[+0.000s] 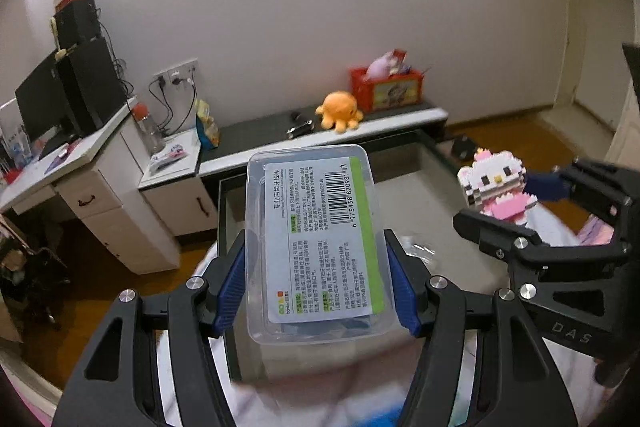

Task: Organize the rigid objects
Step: 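Lower both held items into the pink box and open both tools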

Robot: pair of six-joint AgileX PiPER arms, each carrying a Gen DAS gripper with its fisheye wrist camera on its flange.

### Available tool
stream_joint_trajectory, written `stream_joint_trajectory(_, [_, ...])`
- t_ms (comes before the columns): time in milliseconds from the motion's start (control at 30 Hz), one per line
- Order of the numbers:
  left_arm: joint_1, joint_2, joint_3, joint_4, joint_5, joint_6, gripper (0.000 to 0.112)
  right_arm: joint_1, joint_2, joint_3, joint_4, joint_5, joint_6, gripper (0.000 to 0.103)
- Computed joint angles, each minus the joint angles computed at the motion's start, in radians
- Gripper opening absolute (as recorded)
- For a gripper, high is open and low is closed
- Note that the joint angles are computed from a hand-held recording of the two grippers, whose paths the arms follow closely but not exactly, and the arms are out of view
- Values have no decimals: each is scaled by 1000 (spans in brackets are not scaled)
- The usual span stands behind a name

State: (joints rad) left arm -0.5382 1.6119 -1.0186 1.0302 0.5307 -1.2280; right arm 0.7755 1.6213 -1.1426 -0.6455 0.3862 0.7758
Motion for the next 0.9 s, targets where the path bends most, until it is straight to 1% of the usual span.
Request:
stream_joint_trajectory(67, [67, 81, -92, -122, -19, 150, 63, -36, 96, -111, 113, 30, -126, 52])
stream_joint_trajectory(133, [112, 158, -181, -233, -16, 289, 63, -66, 191, -225, 221, 76, -247, 52])
stream_joint_trajectory(200, [146, 227, -263, -324, 10, 408, 63, -94, 280, -339, 314, 127, -346, 52])
stream_joint_trajectory(267, [163, 288, -331, -355, 47, 464, 63, -112, 366, -448, 389, 194, -426, 52])
stream_joint_trajectory(300, [166, 310, -355, -360, 60, 480, 63, -117, 401, -497, 406, 226, -451, 52])
stream_joint_trajectory(333, [165, 339, -387, -360, 89, 495, 63, -121, 437, -547, 416, 261, -470, 52])
stream_joint_trajectory(400, [175, 364, -414, -366, 99, 517, 63, -121, 505, -644, 425, 336, -499, 52])
stream_joint_trajectory(467, [191, 386, -436, -397, 102, 552, 63, -133, 549, -710, 461, 379, -534, 52])
stream_joint_trajectory(567, [210, 404, -454, -412, 98, 563, 64, -149, 585, -766, 502, 421, -570, 53])
stream_joint_trajectory(600, [210, 408, -455, -402, 104, 549, 66, -152, 600, -793, 510, 442, -580, 53])
stream_joint_trajectory(700, [209, 408, -451, -361, 114, 513, 74, -153, 618, -823, 507, 463, -577, 53])
stream_joint_trajectory(733, [205, 399, -439, -340, 114, 486, 77, -152, 617, -822, 508, 464, -577, 53])
stream_joint_trajectory(800, [205, 367, -405, -315, 98, 447, 80, -145, 593, -785, 487, 432, -561, 55])
stream_joint_trajectory(833, [204, 344, -379, -298, 89, 425, 82, -141, 575, -763, 473, 417, -542, 59])
stream_joint_trajectory(867, [202, 320, -356, -280, 85, 401, 84, -139, 559, -744, 460, 407, -525, 66])
stream_joint_trajectory(900, [199, 293, -331, -260, 80, 375, 87, -135, 541, -724, 442, 395, -508, 69])
